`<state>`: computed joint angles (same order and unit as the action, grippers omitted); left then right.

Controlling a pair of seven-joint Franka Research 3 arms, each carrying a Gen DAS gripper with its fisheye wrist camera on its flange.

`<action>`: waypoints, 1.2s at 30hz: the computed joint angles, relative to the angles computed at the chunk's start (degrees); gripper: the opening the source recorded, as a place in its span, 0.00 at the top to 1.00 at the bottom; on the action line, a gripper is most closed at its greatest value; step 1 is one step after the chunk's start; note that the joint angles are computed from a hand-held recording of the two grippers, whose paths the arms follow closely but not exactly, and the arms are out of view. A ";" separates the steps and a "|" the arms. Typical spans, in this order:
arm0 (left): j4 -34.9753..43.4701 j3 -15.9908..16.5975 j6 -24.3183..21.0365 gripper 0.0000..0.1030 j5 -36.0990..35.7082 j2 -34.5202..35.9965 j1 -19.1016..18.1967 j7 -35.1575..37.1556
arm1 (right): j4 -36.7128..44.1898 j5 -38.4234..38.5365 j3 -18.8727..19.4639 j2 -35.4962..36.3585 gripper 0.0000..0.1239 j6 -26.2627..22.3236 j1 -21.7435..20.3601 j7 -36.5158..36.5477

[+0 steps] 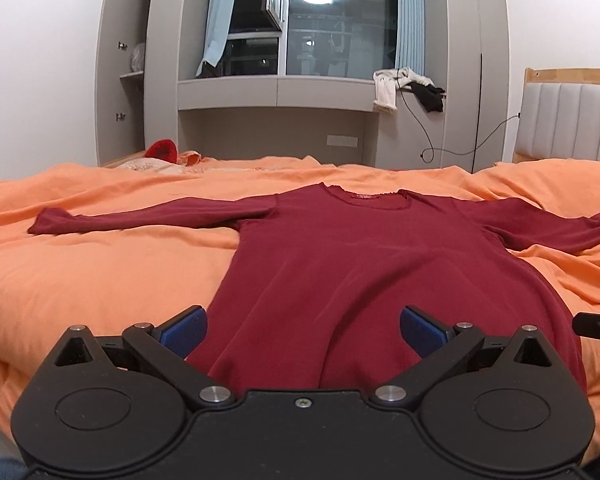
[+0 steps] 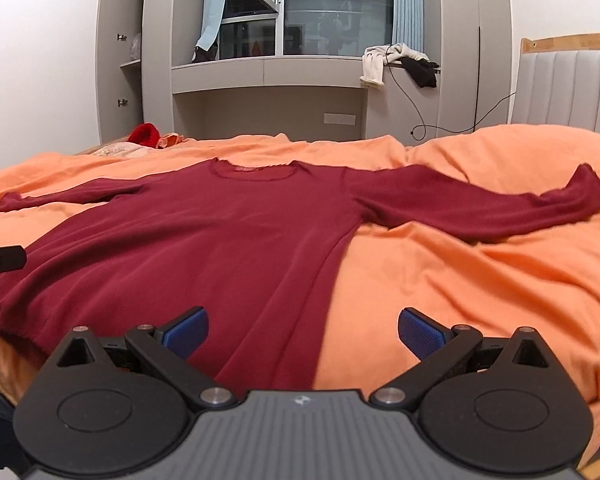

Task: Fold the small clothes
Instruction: 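Move the right gripper down to the cuff of the nearest sleeve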

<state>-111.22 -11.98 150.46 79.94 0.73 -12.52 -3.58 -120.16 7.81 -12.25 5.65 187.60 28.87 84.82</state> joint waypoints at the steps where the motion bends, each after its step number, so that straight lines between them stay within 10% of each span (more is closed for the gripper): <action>1: 1.46 0.06 0.10 0.01 -1.17 1.13 0.07 1.50 | 1.28 0.32 1.02 0.72 0.17 -0.52 -1.33 -0.47; 12: 20.68 4.06 -0.54 0.01 -14.11 15.74 -3.04 19.28 | 18.39 -0.78 5.35 11.17 0.17 -7.61 -9.57 -0.49; 18: 32.16 6.25 -2.14 0.01 -23.70 24.11 -4.45 29.69 | 29.06 -2.75 -8.31 20.06 0.17 -5.65 -2.09 12.45; 25: 41.31 10.31 -1.45 0.00 -29.00 31.42 -6.58 36.83 | 41.37 3.10 -7.38 28.80 0.17 -6.01 -8.10 16.82; 31: 44.19 11.28 -1.74 0.01 -34.59 34.06 -6.80 40.88 | 51.29 2.65 -26.12 40.51 0.17 -8.65 -2.56 33.20; 36: 46.75 11.92 -2.35 0.01 -37.41 35.81 -7.09 42.37 | 52.58 0.97 -25.75 42.62 0.17 -7.82 -5.74 37.47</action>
